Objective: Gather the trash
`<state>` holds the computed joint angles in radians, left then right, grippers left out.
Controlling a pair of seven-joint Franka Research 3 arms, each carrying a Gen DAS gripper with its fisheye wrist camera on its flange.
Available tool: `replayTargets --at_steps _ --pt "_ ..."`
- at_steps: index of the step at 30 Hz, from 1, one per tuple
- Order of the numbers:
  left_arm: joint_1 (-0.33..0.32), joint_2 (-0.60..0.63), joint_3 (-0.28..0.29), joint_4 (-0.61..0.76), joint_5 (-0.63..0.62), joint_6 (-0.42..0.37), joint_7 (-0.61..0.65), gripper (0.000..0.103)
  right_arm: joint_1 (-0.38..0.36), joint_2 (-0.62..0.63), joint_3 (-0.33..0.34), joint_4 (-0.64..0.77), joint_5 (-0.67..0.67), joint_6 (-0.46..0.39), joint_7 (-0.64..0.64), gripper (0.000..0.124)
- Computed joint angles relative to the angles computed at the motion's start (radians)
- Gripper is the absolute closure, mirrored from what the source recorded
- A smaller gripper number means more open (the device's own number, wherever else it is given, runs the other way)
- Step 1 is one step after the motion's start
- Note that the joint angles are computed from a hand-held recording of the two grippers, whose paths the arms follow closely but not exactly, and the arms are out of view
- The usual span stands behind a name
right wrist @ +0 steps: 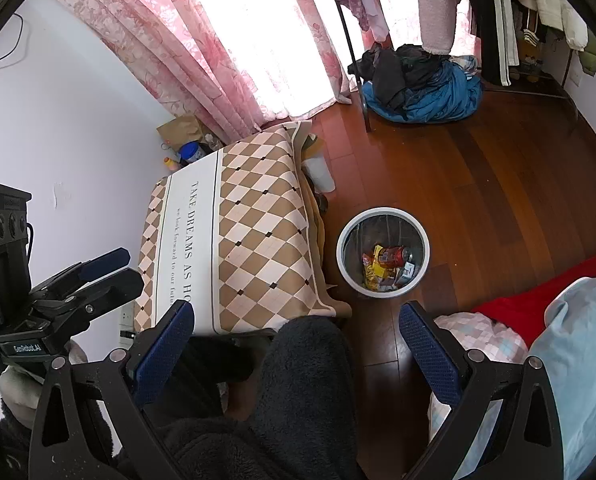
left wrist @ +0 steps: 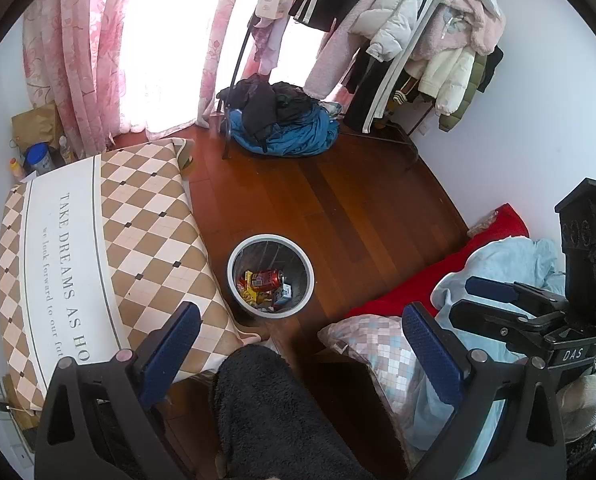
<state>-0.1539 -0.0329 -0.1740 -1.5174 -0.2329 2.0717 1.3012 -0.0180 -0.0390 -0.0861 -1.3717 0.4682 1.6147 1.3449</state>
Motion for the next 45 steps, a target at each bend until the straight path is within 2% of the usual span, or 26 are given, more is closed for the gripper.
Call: replayTargets --at_steps 19,24,45 --pt "0.002 0.0 0.001 0.01 -0.001 0.003 -0.002 0.0 -0.001 0.014 0.003 0.027 0.0 -0.013 -0.009 0.021" --pt "0.002 0.003 0.0 0.017 0.0 -0.001 -0.004 0.0 -0.006 0.042 0.0 0.075 0.006 -0.035 -0.02 0.021" --pt "0.005 0.011 0.0 0.045 0.021 -0.013 -0.012 0.0 0.0 0.035 0.009 0.065 -0.001 -0.023 -0.01 0.021"
